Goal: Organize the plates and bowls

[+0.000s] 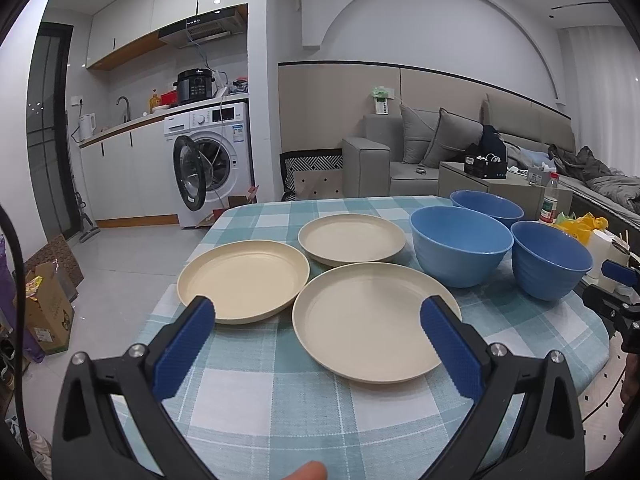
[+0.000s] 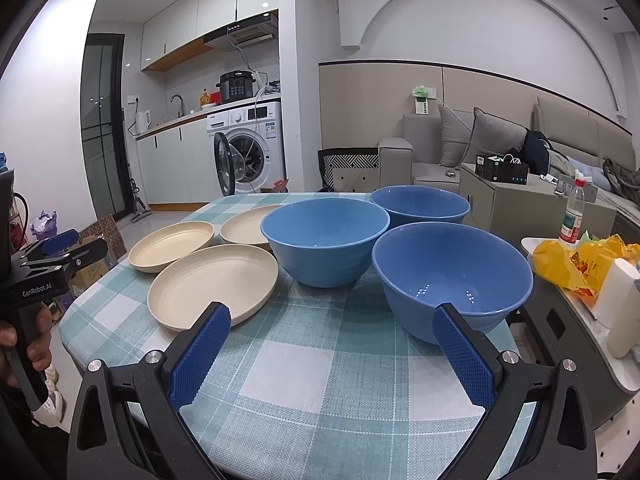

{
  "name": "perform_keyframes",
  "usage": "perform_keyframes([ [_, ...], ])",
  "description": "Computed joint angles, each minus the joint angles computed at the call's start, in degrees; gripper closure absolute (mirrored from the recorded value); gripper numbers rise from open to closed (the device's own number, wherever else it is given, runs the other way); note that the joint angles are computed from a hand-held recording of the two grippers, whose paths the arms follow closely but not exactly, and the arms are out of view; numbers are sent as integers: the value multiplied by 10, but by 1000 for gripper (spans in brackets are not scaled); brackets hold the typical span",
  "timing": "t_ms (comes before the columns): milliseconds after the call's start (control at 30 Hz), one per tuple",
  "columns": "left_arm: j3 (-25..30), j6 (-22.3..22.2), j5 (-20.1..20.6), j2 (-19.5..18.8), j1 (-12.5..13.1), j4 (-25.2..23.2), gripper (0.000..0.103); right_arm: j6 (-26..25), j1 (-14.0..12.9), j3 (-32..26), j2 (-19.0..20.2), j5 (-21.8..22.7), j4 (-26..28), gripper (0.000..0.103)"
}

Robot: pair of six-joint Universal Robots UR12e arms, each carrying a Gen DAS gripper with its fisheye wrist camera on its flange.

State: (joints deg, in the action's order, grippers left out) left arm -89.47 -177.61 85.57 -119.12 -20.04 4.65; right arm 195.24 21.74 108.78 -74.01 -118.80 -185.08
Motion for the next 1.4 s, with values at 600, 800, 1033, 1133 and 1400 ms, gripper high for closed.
perform_keyframes([
  [600,7,9,-2,-1,4,-5,0,-18,-5,-19,8,5,-1,0],
  [800,16,14,-1,-3,7,-16,0,-42,-5,-37,16,9,-4,0],
  [1033,29,10,3,-7,14,-17,0,-60,-8,-61,21,34,18,0],
  [1133,34,14,13,-9,16,-17,0,-64,-9,-72,24,42,27,0],
  [1400,49,11,39,-14,25,-23,0,-82,-12,-113,37,62,45,0],
])
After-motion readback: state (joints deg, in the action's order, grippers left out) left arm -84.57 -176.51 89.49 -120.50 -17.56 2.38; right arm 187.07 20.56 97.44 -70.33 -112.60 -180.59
